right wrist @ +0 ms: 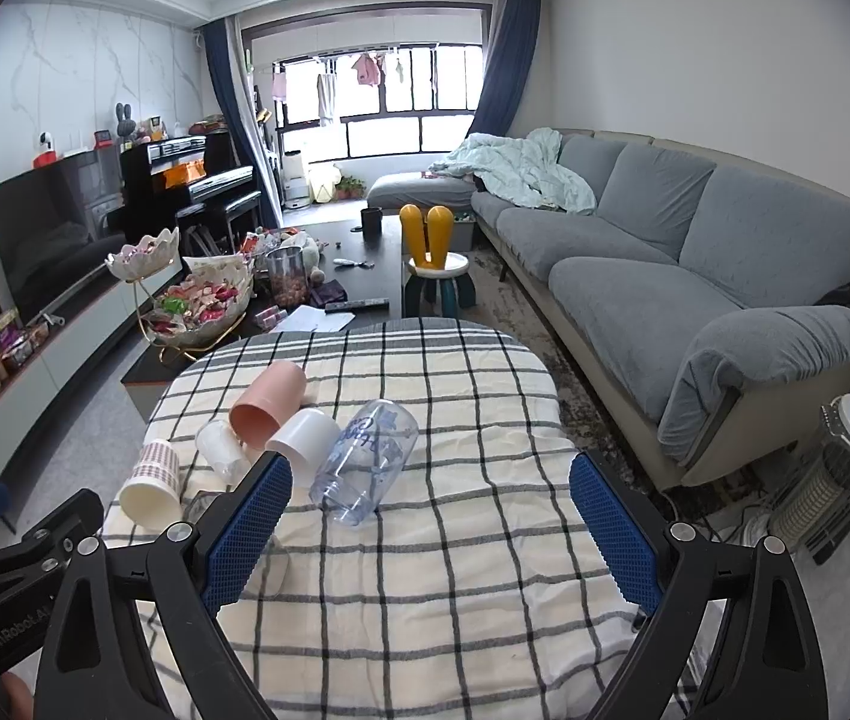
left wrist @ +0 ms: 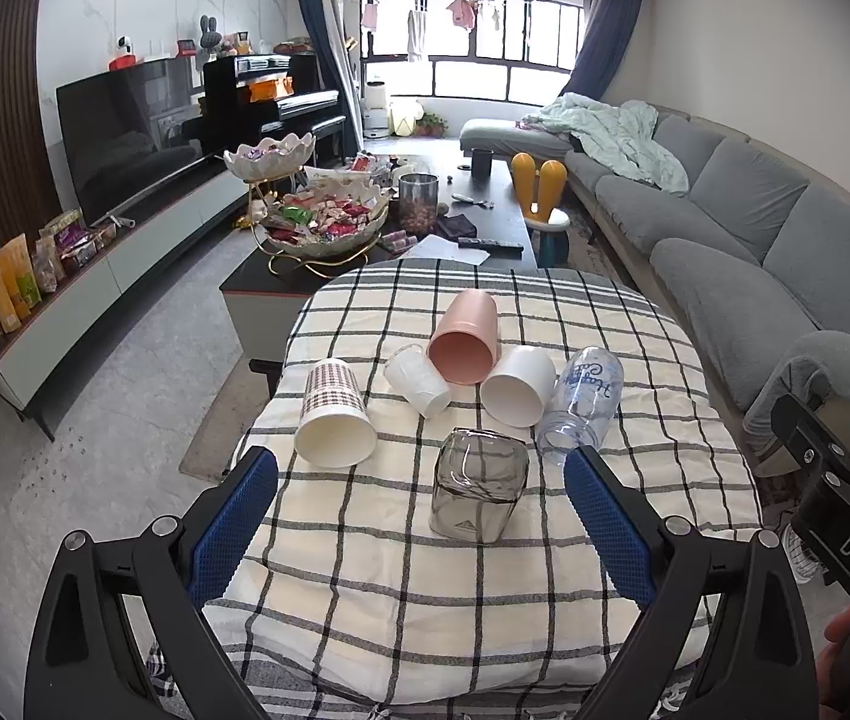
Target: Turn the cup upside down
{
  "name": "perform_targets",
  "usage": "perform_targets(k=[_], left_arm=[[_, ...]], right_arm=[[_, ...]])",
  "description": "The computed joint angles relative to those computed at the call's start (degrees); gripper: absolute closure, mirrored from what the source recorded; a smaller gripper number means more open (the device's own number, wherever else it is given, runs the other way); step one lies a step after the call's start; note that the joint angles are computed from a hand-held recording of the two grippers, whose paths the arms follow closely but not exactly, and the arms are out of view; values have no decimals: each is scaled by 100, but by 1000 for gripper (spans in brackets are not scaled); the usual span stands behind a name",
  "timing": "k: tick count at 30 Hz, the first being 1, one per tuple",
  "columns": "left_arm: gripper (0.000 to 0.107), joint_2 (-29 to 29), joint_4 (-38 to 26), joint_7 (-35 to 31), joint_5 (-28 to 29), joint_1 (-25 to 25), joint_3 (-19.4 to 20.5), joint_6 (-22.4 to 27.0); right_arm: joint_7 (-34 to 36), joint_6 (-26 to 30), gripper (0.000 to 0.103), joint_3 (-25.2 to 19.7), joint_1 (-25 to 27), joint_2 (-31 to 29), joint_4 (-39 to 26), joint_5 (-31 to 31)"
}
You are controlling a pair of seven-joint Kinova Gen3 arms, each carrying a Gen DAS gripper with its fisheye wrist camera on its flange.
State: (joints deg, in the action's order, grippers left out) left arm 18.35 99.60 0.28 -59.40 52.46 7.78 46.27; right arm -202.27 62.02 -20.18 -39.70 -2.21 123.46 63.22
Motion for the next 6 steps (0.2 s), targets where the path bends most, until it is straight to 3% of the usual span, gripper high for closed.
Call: perform_targets(k=[6], left_arm=[[9,57,-45,-9,57,37,-4,32]], right_arm=[[9,-1,9,4,2,-1,-2,0]])
